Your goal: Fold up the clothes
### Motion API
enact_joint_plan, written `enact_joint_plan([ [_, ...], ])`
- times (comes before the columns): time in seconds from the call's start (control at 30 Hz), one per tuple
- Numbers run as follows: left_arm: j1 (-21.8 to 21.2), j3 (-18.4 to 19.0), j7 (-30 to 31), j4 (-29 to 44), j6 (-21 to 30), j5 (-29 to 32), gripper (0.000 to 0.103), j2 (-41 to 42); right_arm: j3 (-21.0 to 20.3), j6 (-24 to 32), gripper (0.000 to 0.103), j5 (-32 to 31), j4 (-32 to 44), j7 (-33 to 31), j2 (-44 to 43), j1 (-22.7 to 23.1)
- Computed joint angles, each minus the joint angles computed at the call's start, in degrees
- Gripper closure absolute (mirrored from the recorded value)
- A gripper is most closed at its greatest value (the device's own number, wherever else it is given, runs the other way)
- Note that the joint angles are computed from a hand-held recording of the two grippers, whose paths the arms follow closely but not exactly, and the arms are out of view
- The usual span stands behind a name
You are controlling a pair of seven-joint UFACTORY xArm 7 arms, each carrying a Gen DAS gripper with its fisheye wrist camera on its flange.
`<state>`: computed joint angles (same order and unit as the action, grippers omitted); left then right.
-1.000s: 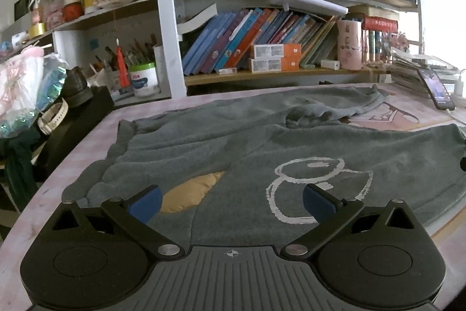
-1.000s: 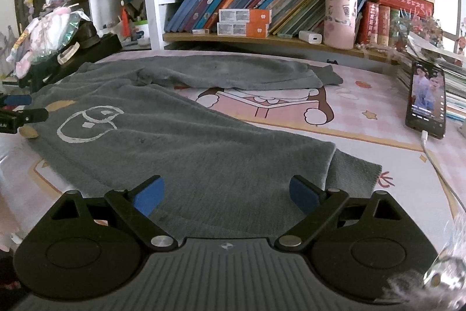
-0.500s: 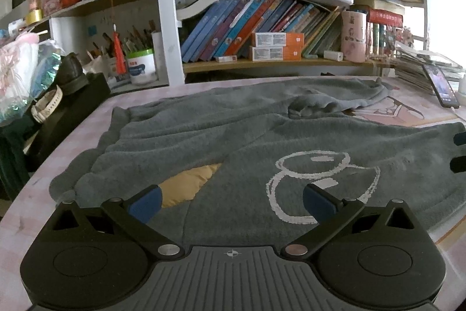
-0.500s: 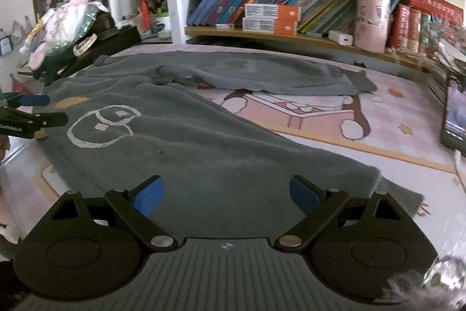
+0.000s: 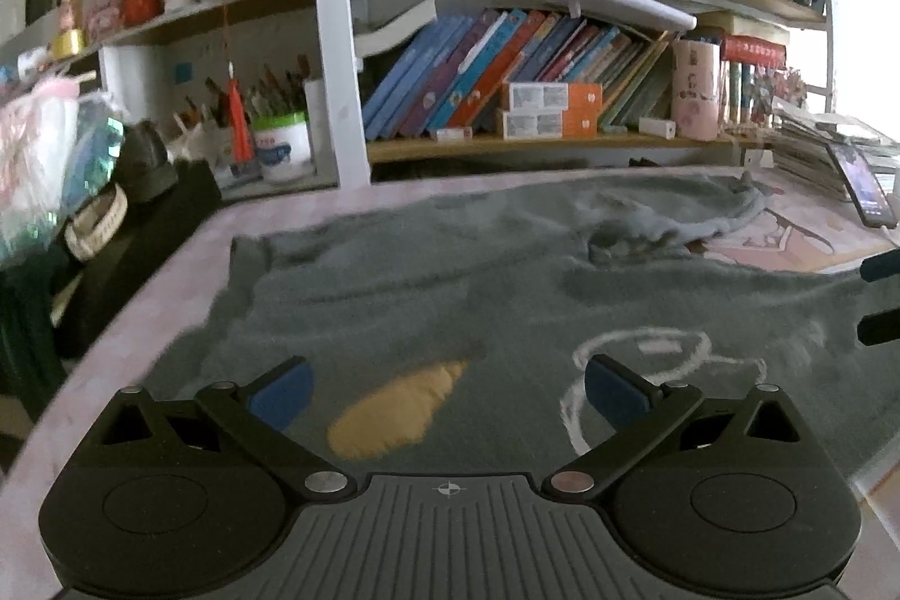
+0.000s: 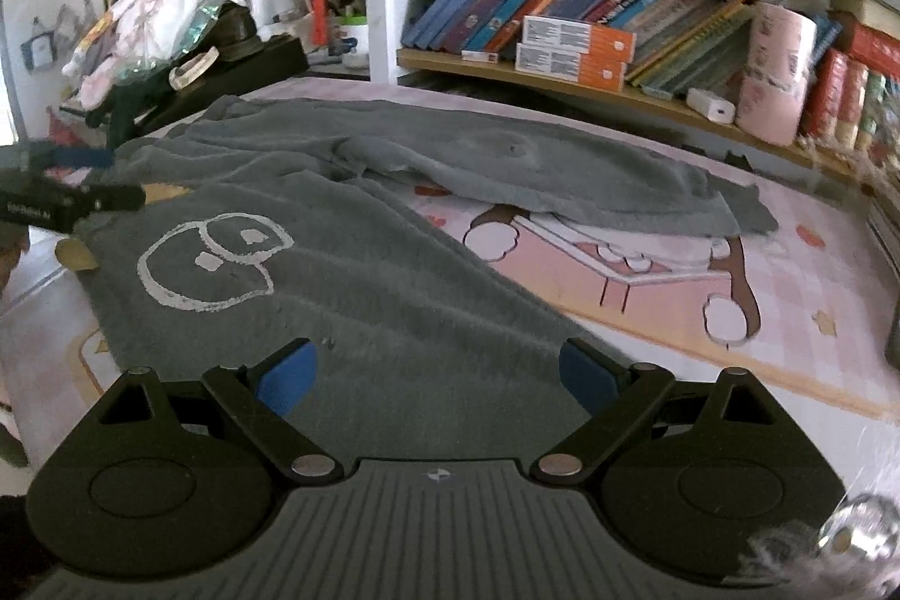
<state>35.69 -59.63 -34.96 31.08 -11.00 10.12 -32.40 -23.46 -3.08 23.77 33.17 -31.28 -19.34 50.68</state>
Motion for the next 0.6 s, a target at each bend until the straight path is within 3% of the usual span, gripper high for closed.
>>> enact_joint_plan([
  [0.17,1.0,2.4,3.7,1.9,-1.3,0.7,0.000,3.3,-8.6,3.9,0.010,4.8,5.4,-6.1,1.1,7.7],
  [0.33,1.4,4.0,8.0,4.3,-0.7,-0.4,0.000,6.9,-14.7,10.6,0.010,11.6,12.5,-13.5,3.7,11.6],
  [0.53,9.6,-0.7,11.8,11.4,4.2,3.6,0.000,11.6,-18.4,19.1,0.011,18.0,23.7,-22.0,12.3,10.2],
  [0.6,14.1,-4.0,11.9,14.4,5.9,6.0,0.000,13.6,-19.3,21.9,0.012,21.3,28.4,-24.7,16.6,8.6],
])
